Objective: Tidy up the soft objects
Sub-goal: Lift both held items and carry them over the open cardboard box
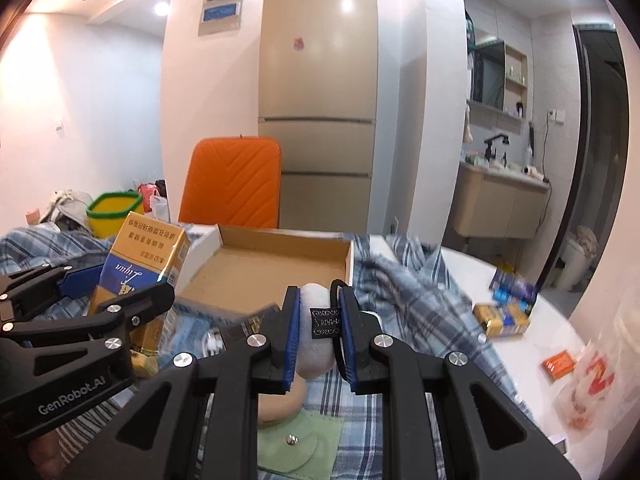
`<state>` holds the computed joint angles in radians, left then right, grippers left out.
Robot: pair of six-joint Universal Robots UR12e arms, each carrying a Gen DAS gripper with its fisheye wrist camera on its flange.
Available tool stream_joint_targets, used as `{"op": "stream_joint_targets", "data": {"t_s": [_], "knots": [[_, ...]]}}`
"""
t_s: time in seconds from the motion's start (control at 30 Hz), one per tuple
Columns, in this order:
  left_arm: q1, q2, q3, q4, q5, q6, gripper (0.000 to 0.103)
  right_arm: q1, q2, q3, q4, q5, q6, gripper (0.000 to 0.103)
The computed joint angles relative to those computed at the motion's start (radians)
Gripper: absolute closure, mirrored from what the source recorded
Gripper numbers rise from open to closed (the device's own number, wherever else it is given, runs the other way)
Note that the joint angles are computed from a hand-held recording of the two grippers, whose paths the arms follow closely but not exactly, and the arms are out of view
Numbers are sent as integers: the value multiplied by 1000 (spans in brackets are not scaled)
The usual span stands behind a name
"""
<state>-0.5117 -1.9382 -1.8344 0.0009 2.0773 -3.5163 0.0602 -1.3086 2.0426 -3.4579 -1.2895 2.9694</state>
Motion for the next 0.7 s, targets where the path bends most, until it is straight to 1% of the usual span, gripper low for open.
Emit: {"op": "stream_joint_targets", "data": {"t_s": [0.1, 0.2, 0.3, 0.4, 0.47, 0.5, 0.57, 0.6, 0.7], "knots": [[1, 10, 7, 11, 8, 12, 51, 5, -6, -2, -56, -2, -7, 83], [-1, 16, 19, 30, 32, 46, 51, 10, -11, -13, -104, -8, 3, 83], [0, 15, 37, 55, 55, 77, 51, 13, -21, -33, -94, -8, 39, 83], [4, 8, 66, 82, 76, 117, 51, 21, -24, -63, -77, -23, 53, 83], [11, 7, 83, 99, 74, 131, 51, 29, -21, -89, -64, -43, 63, 83], [15, 6, 91, 106, 74, 137, 51, 36, -20, -105, -51, -70, 72, 83], [21, 2, 111, 112, 80, 151, 51, 42, -18, -124, -50, -82, 78, 83], [26, 1, 120, 108, 77, 149, 51, 47, -17, -138, -45, -94, 70, 83], [46, 9, 140, 73, 28, 120, 51, 50, -6, -179, -25, -103, 100, 83]]}}
